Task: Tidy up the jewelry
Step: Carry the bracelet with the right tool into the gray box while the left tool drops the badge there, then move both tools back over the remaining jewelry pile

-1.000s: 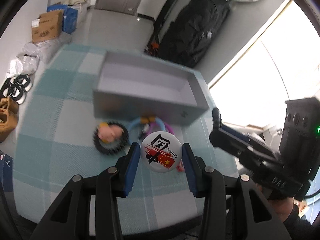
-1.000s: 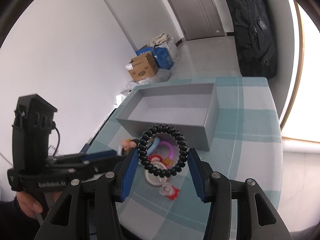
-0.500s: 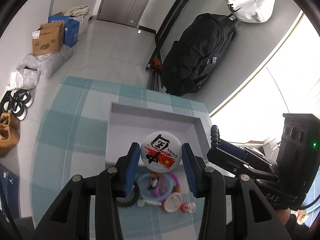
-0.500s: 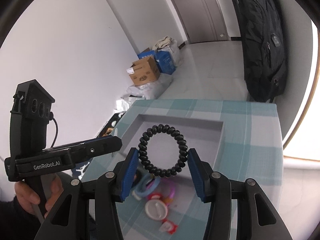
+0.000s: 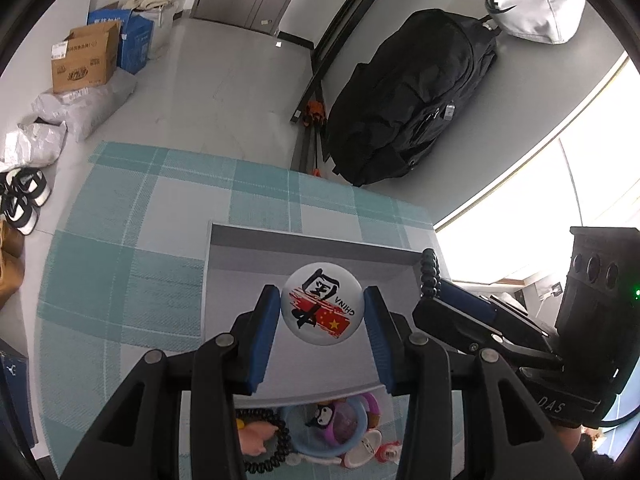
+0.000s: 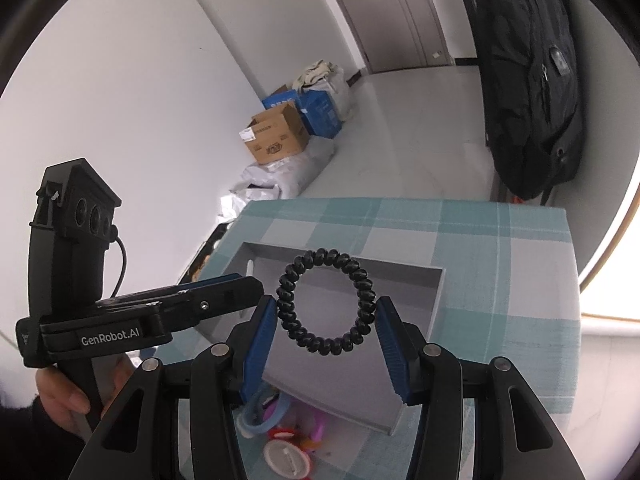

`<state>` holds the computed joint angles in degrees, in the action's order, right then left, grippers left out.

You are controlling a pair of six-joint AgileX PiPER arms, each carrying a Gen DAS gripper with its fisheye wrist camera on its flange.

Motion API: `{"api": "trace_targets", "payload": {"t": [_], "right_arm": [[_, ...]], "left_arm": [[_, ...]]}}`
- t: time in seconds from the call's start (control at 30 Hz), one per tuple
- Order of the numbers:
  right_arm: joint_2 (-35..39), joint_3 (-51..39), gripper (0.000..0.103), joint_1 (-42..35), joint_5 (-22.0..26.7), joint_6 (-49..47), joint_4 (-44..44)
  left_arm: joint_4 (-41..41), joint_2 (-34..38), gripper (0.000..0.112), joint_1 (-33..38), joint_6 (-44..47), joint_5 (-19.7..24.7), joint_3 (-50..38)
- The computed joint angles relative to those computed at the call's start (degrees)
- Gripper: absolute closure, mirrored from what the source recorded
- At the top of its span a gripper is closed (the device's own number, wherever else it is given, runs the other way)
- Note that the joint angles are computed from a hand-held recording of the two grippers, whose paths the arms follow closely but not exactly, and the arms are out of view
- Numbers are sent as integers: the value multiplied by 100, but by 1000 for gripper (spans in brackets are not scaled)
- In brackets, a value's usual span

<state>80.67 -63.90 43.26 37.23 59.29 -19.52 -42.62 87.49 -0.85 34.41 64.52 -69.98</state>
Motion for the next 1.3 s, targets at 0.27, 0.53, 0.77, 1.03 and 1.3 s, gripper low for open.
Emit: {"api": "trace_targets", "payload": {"t": [0.27, 0.53, 0.77, 1.03, 1.3], "right_arm": [[56, 27, 33, -34, -10, 237, -156], [-363, 187, 17, 346, 494, 1359, -1298], [-772, 423, 5, 627, 864, 2061, -1757], [-968, 482, 0, 1419, 1485, 2663, -2228], [-958, 444, 0, 2204, 2254, 2976, -2400]], "left_arm": [[-302, 226, 70, 91, 48, 337, -164], [-340, 93, 44, 230, 204, 469, -115], [-157, -548, 44, 401, 290, 304, 261], [157, -1396, 44, 392, 119, 92, 855], [507, -1869, 44, 251, -103, 268, 1338]]}}
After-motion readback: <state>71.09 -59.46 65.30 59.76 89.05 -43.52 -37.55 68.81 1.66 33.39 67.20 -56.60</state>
